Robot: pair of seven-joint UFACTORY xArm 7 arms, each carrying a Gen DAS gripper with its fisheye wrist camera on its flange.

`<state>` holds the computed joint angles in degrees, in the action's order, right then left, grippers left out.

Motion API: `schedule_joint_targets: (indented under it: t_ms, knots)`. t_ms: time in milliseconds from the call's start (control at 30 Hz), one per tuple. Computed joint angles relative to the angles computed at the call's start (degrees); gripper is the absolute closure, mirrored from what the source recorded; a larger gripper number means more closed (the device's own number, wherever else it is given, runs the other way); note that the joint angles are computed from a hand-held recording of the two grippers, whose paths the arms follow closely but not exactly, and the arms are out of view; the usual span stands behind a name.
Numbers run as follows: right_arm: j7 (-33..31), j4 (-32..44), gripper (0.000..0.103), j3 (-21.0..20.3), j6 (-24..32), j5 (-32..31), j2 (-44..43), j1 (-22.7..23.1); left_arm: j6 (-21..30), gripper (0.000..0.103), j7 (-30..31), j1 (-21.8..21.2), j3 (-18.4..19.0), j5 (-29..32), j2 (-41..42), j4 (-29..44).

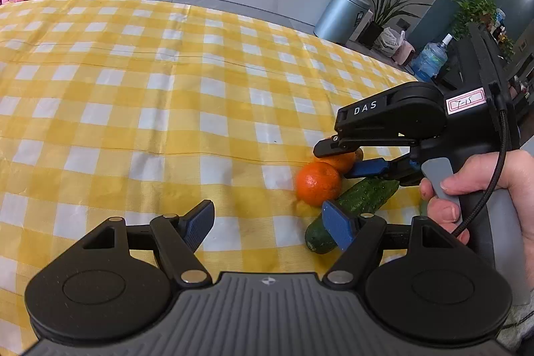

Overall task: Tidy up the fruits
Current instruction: 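Close the right tool on a tangerine beside the cucumber and lift it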

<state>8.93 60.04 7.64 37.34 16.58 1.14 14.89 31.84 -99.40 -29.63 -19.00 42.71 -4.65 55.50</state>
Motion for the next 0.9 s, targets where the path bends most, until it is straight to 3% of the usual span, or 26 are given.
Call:
schedule_joint_targets:
  t_ms: [233, 367, 500, 600, 667, 800, 900]
  knots:
    - [-3.22, -3.21, 0.065, -0.06, -3.51, 1.83, -1.94, 0.16, 0.04, 0.017, 1.56, -0.22, 0.13, -0.95, 0.69, 0.36]
    - [-8.71, -4.57, 0.065, -0.93, -3.71, 8.24, -3.92, 0.02, -0.21, 0.017, 1.67, -0.57, 0.32, 0.26, 1.34, 0.72]
    - [-16.99, -6.25, 0.065, -3.02, -1.65, 19.07, -7.11, -0.31, -0.99, 0.017, -0.24, -0.79, 0.56, 3.39, 1.9, 0.63]
    - [-23.08, -8.82, 0.065, -4.73, -0.73, 23.58, -10.95, -0.47, -1.25, 0.017, -2.09, -1.11, 0.61, 6.15, 2.19, 0.54]
    - [-26.98, -10.8, 0.065, -6.16, 0.61, 24.8, -13.87, -0.73, -1.41, 0.017, -3.69, -1.37, 0.57, 8.61, 2.31, 0.59]
    - [-28.02, -18.6, 0.067, -6.77, -1.92, 20.46, -21.56, -1.81, -1.71, 0.017, -7.26, -1.63, 0.78, 13.02, 2.51, 0.85]
    - [-34.26, -21.78, 0.065, -12.26, 1.83, 25.14, -24.92, 0.54, -3.0, 0.017, -11.63, -1.52, 1.09, 17.1, 2.66, 0.68]
